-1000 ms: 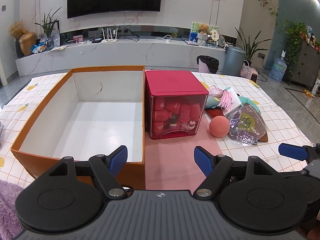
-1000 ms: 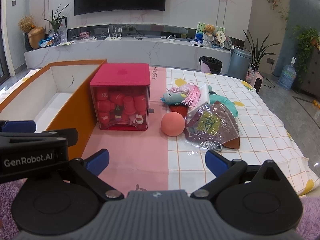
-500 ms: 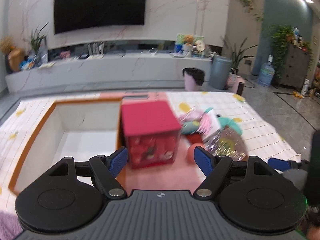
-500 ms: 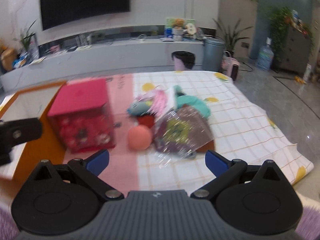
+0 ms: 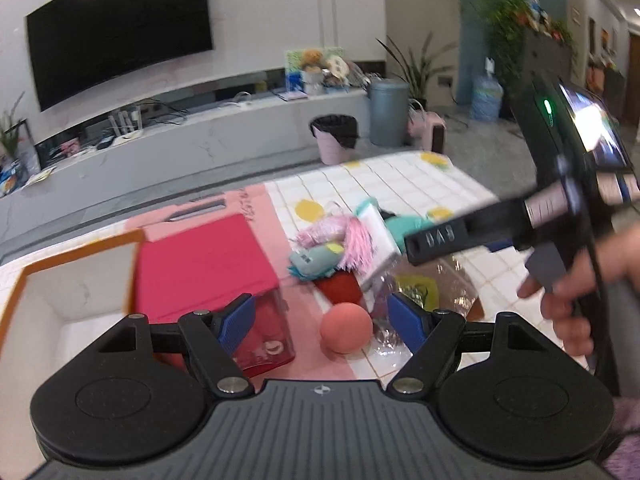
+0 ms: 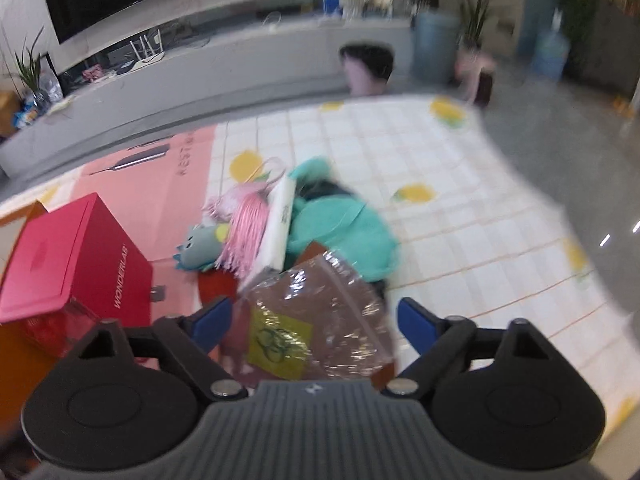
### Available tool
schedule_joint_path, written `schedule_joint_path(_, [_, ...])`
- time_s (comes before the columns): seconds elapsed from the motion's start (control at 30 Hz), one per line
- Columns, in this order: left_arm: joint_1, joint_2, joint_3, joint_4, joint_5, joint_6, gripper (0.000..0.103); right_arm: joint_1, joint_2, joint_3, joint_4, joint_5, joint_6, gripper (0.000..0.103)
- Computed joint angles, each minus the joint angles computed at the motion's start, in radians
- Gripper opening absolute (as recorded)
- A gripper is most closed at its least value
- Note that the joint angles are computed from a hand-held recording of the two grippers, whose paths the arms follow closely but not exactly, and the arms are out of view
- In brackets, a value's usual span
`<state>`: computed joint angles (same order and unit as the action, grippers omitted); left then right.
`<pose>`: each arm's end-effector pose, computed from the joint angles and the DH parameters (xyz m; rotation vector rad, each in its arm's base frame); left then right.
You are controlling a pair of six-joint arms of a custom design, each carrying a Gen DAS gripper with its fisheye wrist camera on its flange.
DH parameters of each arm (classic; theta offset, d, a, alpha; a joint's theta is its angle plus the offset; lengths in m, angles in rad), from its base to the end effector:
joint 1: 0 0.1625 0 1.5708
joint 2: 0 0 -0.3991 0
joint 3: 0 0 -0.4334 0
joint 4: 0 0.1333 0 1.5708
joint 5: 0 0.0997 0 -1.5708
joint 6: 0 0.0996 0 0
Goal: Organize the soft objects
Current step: 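Reach the right gripper to the clear plastic bag and grasp it, then lift the clear bag with the right gripper while the left gripper grasps the pink ball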
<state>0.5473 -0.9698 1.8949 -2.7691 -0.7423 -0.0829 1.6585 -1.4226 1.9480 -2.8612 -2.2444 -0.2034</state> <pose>-0.4053 -0.4891 0.1076 0.9739 2.2413 -0.8488 0.1199 -0.5513 0.3527 0.0130 -2.3168 0.8750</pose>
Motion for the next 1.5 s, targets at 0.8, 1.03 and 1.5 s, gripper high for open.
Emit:
schedule_joint_path(0.8, [0.099, 0.054, 0.05, -0.152, -0.146, 0.002, 0.088, -0.07, 0.001, -0.014, 0.136, 0.082, -0.028, 0.001])
schedule_joint_path(1.03, [0.099, 0.038, 0.06, -0.138, -0.154, -0.009, 0.088, -0.08, -0.045, 0.019, 0.084, 0.038, 0.01, 0.021])
schedule_joint_path(1.5, [0.115, -0.011, 0.072, -0.121, -0.184, -0.035, 0.088, -0.034, 0.093, -0.018, -0.018, -0.028, -0.12, 0.083])
